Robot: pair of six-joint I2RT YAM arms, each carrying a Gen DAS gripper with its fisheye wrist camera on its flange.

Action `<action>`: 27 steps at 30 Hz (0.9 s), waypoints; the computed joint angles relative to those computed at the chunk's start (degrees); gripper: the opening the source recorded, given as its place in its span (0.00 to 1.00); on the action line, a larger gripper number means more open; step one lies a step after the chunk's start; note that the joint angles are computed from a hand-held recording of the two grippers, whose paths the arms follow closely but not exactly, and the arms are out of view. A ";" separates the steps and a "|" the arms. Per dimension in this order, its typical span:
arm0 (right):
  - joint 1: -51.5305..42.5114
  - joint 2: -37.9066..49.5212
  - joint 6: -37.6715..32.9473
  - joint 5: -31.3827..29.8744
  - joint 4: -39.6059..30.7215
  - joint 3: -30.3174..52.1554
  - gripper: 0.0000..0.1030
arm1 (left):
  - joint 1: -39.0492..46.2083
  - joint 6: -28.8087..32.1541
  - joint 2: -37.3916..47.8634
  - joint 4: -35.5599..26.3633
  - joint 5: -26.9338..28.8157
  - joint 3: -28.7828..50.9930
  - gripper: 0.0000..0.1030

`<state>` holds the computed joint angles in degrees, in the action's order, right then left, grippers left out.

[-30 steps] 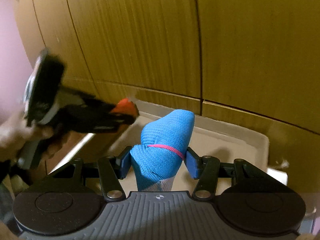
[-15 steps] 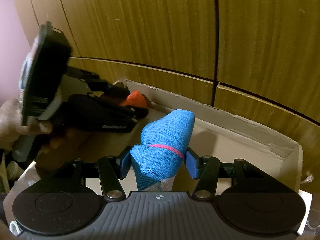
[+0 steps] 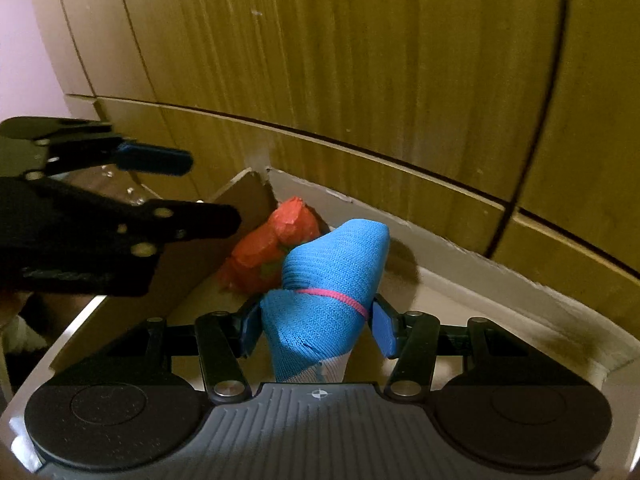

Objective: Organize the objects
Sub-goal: 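Carry both bundles into the cardboard box and open both tools to release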

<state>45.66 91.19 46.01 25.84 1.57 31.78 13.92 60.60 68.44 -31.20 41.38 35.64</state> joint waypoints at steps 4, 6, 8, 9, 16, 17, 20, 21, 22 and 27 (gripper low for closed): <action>-2.50 4.61 -1.87 -2.29 0.08 3.49 0.60 | 3.56 3.69 -0.39 -3.19 1.10 0.37 0.60; -2.78 6.42 -2.46 -2.79 0.33 4.78 0.61 | 5.17 5.06 0.48 -4.01 1.28 0.83 0.63; -2.82 7.90 -2.72 -2.84 0.15 6.21 0.61 | 5.50 5.12 1.53 -4.41 1.26 1.87 0.65; -2.89 8.47 -2.86 -2.95 -0.08 6.89 0.61 | 3.58 2.60 1.69 -3.49 0.52 2.80 0.66; -2.45 9.97 -2.42 -2.19 -3.86 10.54 0.75 | 4.18 2.09 2.37 -4.11 1.27 4.62 0.82; -1.82 8.97 -1.71 -1.41 -4.67 10.40 0.77 | 5.00 2.95 2.10 -6.20 1.71 6.02 0.84; -0.56 6.82 -0.58 0.34 -7.41 10.96 0.78 | 6.87 4.07 1.95 -8.76 2.67 7.98 0.91; 0.10 3.90 -0.03 1.10 -9.23 9.74 0.78 | 6.58 3.43 1.73 -7.70 2.59 7.15 0.92; 1.43 1.88 1.29 2.24 -11.83 9.80 0.78 | 7.32 4.28 1.16 -9.23 3.09 7.40 0.93; 10.50 -4.53 11.02 10.09 -23.58 12.06 0.79 | 15.47 4.81 -5.08 -14.74 5.67 6.13 0.99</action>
<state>56.17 86.66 57.03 35.93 -22.01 43.85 29.39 65.41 63.36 -45.93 47.05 41.77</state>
